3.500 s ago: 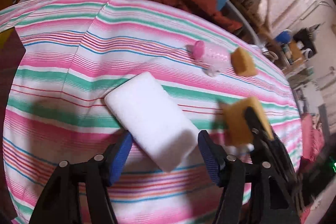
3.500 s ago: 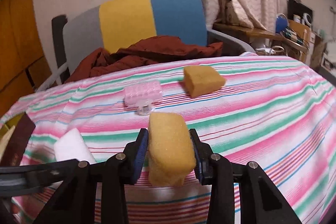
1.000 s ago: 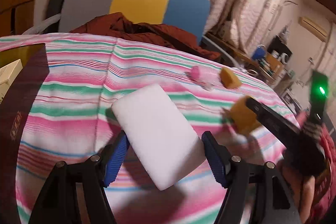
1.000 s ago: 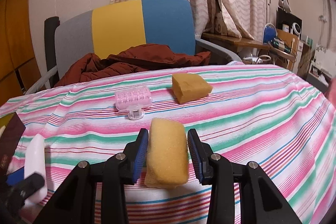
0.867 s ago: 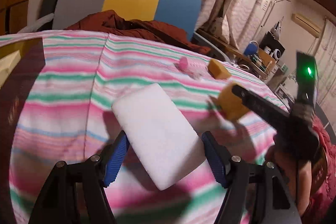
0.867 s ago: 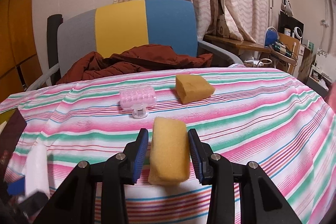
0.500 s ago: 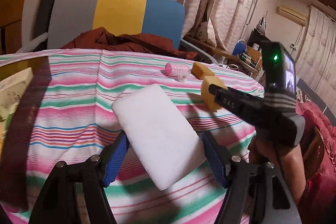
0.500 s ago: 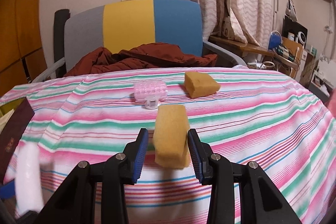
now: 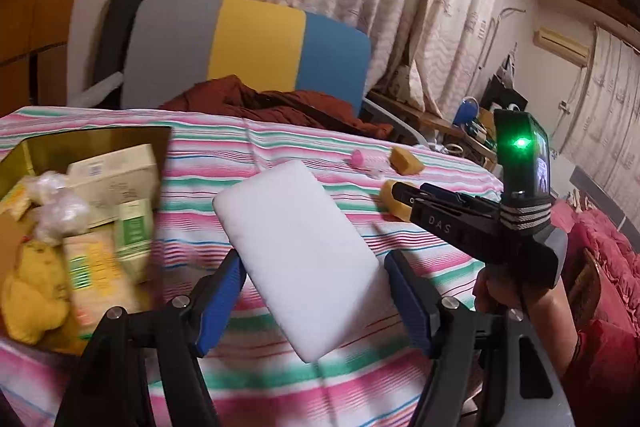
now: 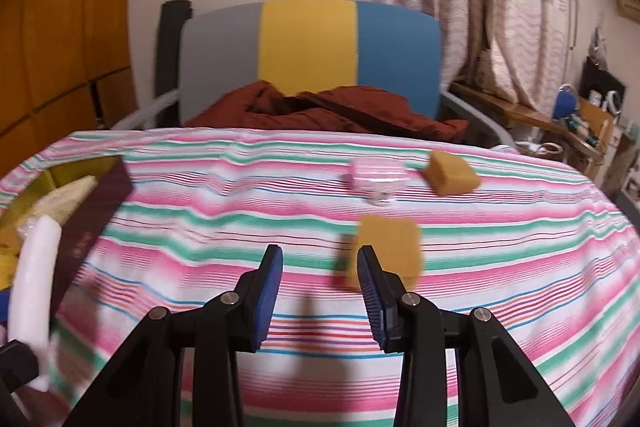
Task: Organize objects
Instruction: 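Carry the white sponge and yellow sponge over the gold tin with both tools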
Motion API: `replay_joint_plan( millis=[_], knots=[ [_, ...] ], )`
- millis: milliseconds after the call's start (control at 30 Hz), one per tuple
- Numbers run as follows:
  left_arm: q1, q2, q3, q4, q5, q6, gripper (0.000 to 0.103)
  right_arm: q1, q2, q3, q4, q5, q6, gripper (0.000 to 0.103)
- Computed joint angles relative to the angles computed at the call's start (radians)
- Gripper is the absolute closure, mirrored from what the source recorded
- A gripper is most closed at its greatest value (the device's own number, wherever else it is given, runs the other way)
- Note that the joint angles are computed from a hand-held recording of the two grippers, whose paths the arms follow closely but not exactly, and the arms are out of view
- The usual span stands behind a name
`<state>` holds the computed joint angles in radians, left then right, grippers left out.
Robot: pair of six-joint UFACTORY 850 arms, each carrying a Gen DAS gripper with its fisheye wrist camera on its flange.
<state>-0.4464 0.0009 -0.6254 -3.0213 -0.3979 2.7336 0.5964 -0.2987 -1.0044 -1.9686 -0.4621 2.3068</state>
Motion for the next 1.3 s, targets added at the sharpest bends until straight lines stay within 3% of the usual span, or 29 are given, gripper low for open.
replay_joint_plan(
  millis=[367, 600, 733, 967, 1033, 1067, 1100, 1167, 1300],
  knots=[
    [0.132, 0.122, 0.1, -0.009, -0.006, 0.027, 0.031, 0.106, -0.034, -0.087, -0.125, 0.089, 0.118, 0.063],
    [0.231, 0.146, 0.118, -0.005, -0.004, 0.034, 0.031, 0.153, -0.084, -0.193, -0.222, 0.182, 0.2, 0.063],
    [0.302, 0.134, 0.103, 0.069, 0.005, -0.024, 0.03, 0.169, -0.147, -0.294, -0.241, 0.252, 0.195, 0.063],
    [0.398, 0.082, 0.044, 0.162, 0.038, -0.119, 0.03, 0.168, -0.254, -0.471, 0.001, 0.359, -0.035, 0.063],
    [0.416, 0.078, 0.041, 0.199, 0.026, -0.166, 0.03, 0.166, -0.247, -0.464, -0.005, 0.336, -0.006, 0.062],
    [0.422, 0.078, 0.043, 0.224, 0.016, -0.19, 0.03, 0.162, -0.235, -0.448, 0.046, 0.304, -0.046, 0.053],
    [0.422, 0.08, 0.045, 0.218, 0.013, -0.182, 0.03, 0.155, -0.222, -0.428, 0.073, 0.28, -0.06, 0.036],
    [0.416, 0.083, 0.052, 0.224, 0.007, -0.179, 0.03, 0.134, -0.186, -0.365, 0.164, 0.182, -0.109, 0.021],
    [0.392, 0.091, 0.066, 0.234, -0.014, -0.204, 0.03, 0.057, -0.137, -0.273, 0.397, 0.067, -0.278, 0.021]
  ],
)
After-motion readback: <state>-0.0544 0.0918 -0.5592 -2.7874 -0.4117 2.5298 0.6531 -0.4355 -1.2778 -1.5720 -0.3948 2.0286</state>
